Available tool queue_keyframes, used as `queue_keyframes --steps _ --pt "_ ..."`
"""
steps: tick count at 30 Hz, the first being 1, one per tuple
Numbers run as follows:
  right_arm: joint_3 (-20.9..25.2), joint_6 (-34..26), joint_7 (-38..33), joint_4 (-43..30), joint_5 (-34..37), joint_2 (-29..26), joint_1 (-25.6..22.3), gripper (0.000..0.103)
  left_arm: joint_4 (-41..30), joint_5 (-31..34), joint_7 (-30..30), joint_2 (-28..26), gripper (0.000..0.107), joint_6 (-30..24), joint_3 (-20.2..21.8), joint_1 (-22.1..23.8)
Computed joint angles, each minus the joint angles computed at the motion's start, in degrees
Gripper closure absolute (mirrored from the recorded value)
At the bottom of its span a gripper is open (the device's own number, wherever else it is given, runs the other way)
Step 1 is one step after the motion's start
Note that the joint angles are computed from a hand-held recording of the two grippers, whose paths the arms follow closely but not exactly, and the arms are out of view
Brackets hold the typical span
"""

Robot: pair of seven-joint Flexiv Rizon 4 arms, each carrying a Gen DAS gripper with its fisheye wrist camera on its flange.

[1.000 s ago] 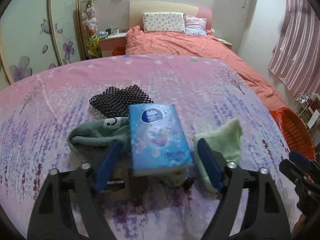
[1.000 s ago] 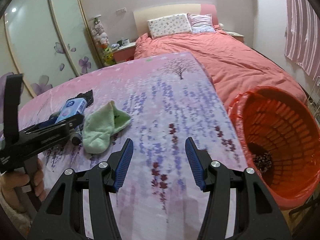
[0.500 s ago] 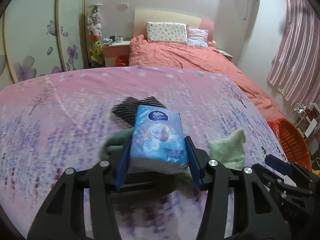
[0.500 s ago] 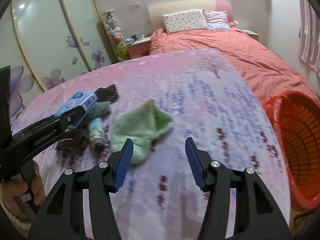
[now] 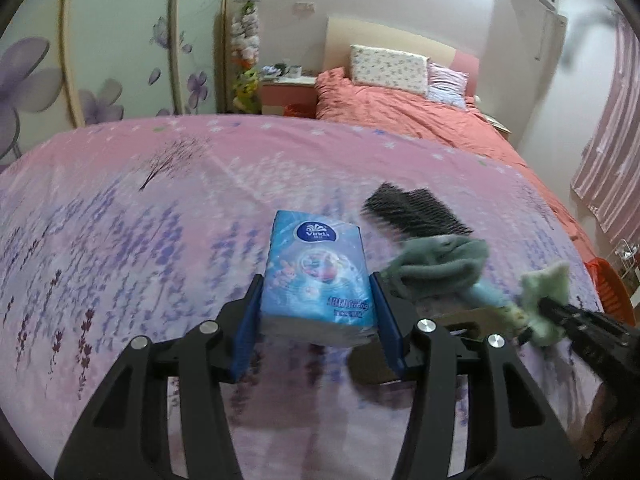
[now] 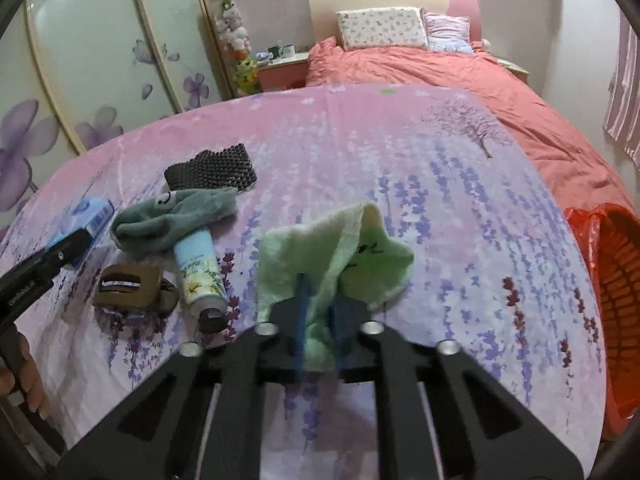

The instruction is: Collect trash

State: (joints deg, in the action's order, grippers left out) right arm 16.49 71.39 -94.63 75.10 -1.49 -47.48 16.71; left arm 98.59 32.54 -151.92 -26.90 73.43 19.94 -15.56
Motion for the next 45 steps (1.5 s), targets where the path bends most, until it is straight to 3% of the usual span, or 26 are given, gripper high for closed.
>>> queue_keyframes --steps 4,10,17,26,45 --pt "-4.2 2.22 3.81 1.6 -2.07 0.6 1.65 0.098 2.51 -2.56 1.25 0.51 0.055 1.7 -1.45 2.32" --pt "-4.45 1.34 5.43 1.46 -3.6 0.38 1.52 0.098 3.43 -7.23 6.81 0.38 0.053 -0.12 -3.44 4.24" --pt "-3.78 1.31 6.17 1.45 -4.52 0.16 1.11 0.098 1.95 -7.87 10.51 -0.3 0.039 -3.75 -3.52 3.85" --pt "-2.63 0.77 5.5 0.77 -3.82 -0.26 0.11 0.096 0.19 -7.4 11.72 -0.92 0.031 -7.24 -3.78 3.16" --pt "-2.34 0.53 4.76 0.87 -2.93 -0.01 -0.27 0.096 -0.39 -6.91 12.38 -0.63 0.03 -8.45 -4.76 4.63"
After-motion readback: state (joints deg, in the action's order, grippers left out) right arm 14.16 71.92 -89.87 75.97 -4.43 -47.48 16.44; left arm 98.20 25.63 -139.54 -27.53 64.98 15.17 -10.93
